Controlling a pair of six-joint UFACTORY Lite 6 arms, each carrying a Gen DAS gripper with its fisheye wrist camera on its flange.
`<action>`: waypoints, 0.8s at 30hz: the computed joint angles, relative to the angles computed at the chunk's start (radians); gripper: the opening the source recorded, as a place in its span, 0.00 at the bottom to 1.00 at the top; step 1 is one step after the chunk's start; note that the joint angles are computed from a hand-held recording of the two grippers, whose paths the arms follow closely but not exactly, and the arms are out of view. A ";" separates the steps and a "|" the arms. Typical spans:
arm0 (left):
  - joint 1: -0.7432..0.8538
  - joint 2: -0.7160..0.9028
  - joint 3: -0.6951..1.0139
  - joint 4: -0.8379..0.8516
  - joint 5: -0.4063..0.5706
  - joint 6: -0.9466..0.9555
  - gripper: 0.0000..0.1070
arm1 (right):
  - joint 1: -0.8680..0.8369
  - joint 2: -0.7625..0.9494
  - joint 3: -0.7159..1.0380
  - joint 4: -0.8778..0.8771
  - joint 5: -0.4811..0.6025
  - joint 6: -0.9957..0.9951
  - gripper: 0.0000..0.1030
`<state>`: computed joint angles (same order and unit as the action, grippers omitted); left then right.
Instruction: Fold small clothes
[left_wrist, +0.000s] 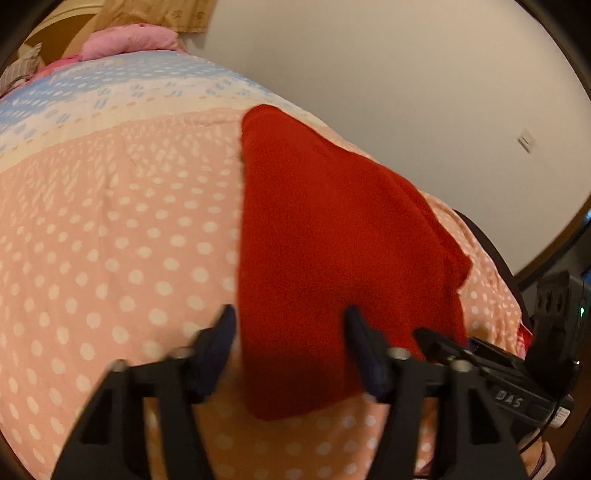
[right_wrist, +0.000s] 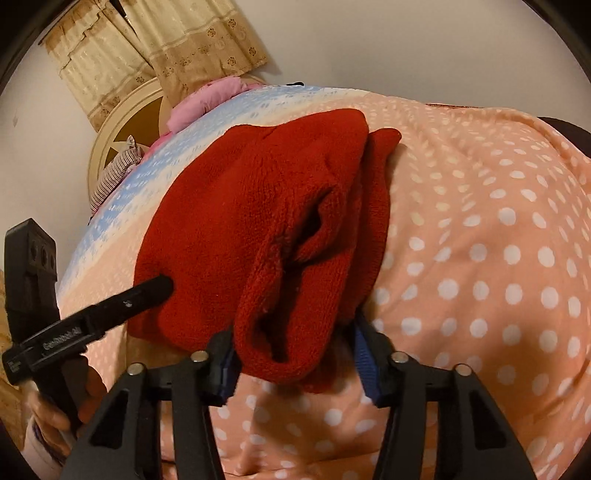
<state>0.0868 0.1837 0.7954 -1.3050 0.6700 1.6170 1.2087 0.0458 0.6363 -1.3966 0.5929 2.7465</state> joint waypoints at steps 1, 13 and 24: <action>-0.012 -0.032 -0.018 0.003 -0.020 -0.009 0.45 | -0.002 0.005 0.020 0.033 -0.014 -0.049 0.34; -0.063 -0.212 -0.163 0.052 -0.165 -0.045 0.30 | 0.091 -0.050 0.054 0.257 0.085 -0.211 0.20; 0.008 -0.356 -0.276 -0.004 -0.207 0.125 0.41 | 0.149 -0.002 0.048 0.305 0.109 -0.105 0.35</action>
